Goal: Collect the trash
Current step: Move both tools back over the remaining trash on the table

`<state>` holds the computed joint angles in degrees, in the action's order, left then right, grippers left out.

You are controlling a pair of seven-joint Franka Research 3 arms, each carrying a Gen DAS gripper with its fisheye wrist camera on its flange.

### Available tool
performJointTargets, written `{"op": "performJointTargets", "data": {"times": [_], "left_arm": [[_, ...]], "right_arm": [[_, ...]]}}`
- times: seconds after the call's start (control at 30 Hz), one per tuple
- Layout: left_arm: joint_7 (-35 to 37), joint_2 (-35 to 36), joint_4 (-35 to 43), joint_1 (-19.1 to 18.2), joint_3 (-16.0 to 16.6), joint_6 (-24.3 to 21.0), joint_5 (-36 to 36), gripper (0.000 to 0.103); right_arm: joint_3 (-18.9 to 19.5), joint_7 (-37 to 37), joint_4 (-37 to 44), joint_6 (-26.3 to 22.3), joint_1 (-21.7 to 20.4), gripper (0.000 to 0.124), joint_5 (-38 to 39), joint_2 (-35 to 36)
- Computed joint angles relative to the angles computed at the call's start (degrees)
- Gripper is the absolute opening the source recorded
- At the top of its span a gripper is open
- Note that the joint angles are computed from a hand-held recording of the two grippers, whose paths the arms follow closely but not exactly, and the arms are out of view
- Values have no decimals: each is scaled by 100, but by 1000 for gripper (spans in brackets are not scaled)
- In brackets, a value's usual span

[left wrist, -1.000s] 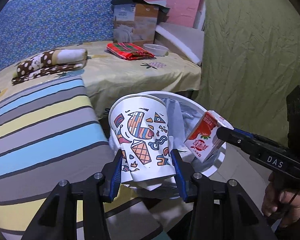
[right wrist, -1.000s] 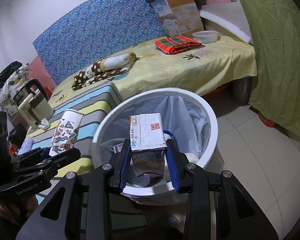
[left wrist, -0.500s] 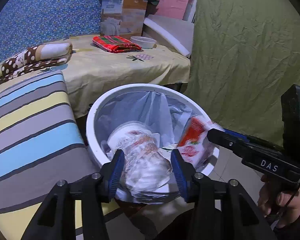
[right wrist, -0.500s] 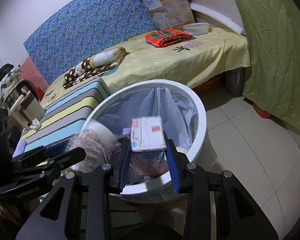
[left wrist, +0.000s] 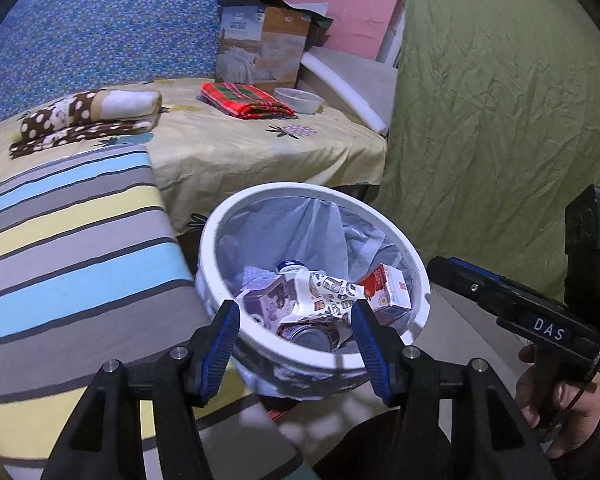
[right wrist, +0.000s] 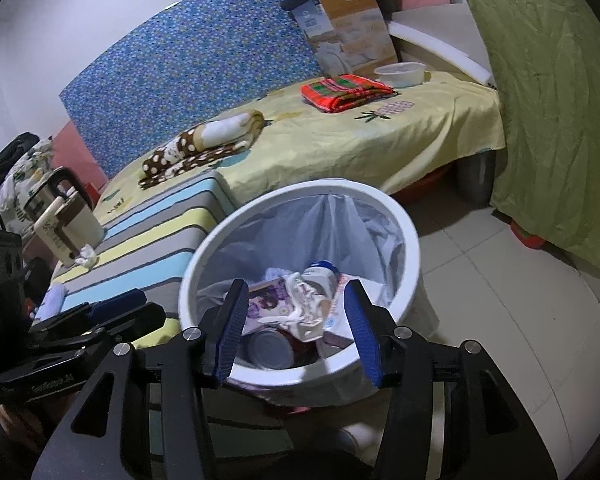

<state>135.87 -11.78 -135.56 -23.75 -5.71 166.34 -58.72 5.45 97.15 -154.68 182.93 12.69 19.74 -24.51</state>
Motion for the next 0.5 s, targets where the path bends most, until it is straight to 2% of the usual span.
{"op": "performJointTargets", "data": {"times": [0.13, 0.27, 0.37, 0.47, 0.5], "left_arm": [[-114, -312, -297, -23, 55, 184, 62, 58], [-514, -621, -614, -86, 181, 389, 441, 58], [-824, -841, -861, -113, 274, 546, 755, 58], [-1153, -1088, -1138, -103, 363, 672, 1094, 58], [-1236, -1162, -1221, -115, 406, 705, 1186, 58]], "right_arm": [[-162, -110, 2, 86, 323, 52, 26, 5], [-222, -251, 60, 96, 574, 52, 40, 61], [-565, -494, 117, 84, 1080, 52, 125, 101], [-351, -541, 145, 0, 1026, 52, 135, 104], [-391, -590, 164, -36, 1103, 52, 155, 104]]}}
